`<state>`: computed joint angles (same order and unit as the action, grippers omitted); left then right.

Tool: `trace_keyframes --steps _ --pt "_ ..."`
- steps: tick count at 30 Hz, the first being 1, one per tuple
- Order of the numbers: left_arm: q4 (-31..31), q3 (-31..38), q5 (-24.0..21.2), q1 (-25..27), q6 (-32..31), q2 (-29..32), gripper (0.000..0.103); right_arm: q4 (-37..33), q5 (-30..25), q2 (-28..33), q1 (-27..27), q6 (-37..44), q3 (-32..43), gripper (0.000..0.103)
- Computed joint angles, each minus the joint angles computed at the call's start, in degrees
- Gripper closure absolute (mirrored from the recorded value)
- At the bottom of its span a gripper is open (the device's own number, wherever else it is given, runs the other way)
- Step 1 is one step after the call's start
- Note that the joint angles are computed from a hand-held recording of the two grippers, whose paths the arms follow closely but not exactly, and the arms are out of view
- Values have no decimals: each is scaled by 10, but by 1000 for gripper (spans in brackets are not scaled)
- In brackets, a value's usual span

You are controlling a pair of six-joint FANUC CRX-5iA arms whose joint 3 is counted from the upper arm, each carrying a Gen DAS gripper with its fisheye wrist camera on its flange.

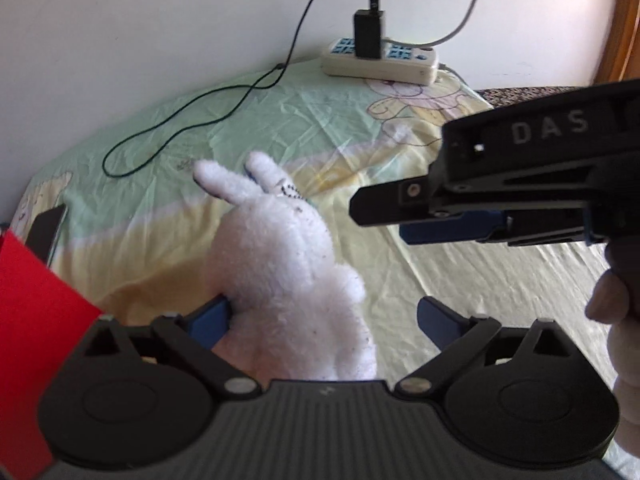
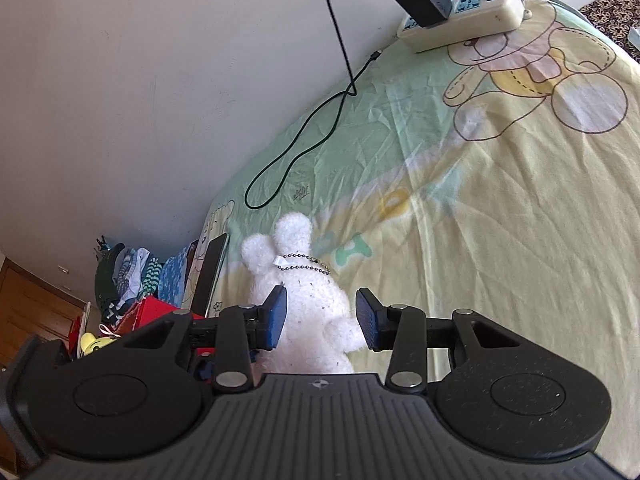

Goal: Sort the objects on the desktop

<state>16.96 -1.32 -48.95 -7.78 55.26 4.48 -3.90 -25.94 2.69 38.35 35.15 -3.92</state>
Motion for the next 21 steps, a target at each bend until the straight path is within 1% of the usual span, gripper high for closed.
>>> trace_keyframes --steps 2,3,6,7,8,9,12,13,15,17,18,19,21 --pt "25 -15 19 -9 -44 -9 4 -6 12 -12 -10 -14 -21 60" --pt "50 -22 23 -12 -76 -11 3 0 19 -21 -14 -30 -35 60" --pt "114 -30 6 -23 -148 -9 4 35 35 -46 -21 -90 -79 60" --pt "124 -33 6 -28 -161 -10 8 41 41 -55 -24 -102 -92 60" --pt "131 -32 0 -31 -171 -8 10 42 45 -63 -27 -106 -101 60" --pt "139 -30 -11 -32 -177 -6 11 45 48 -69 -28 -112 -109 60" --pt "184 -26 -64 -21 -198 -1 12 81 55 -82 -26 -146 -131 60" --pt "194 -29 -72 -18 -205 -5 12 85 58 -87 -26 -152 -137 60" --pt "202 -40 -67 -12 -208 -17 12 89 66 -93 -25 -162 -147 60" --pt "222 -40 -84 3 -206 -19 12 93 75 -98 -24 -171 -154 60" --pt "234 -41 -90 11 -203 -20 9 93 78 -99 -24 -172 -156 60" --pt "236 -38 -89 16 -191 -19 4 92 77 -99 -24 -171 -154 60" --pt "200 -16 -70 11 -156 -6 5 79 70 -97 -26 -158 -149 59"
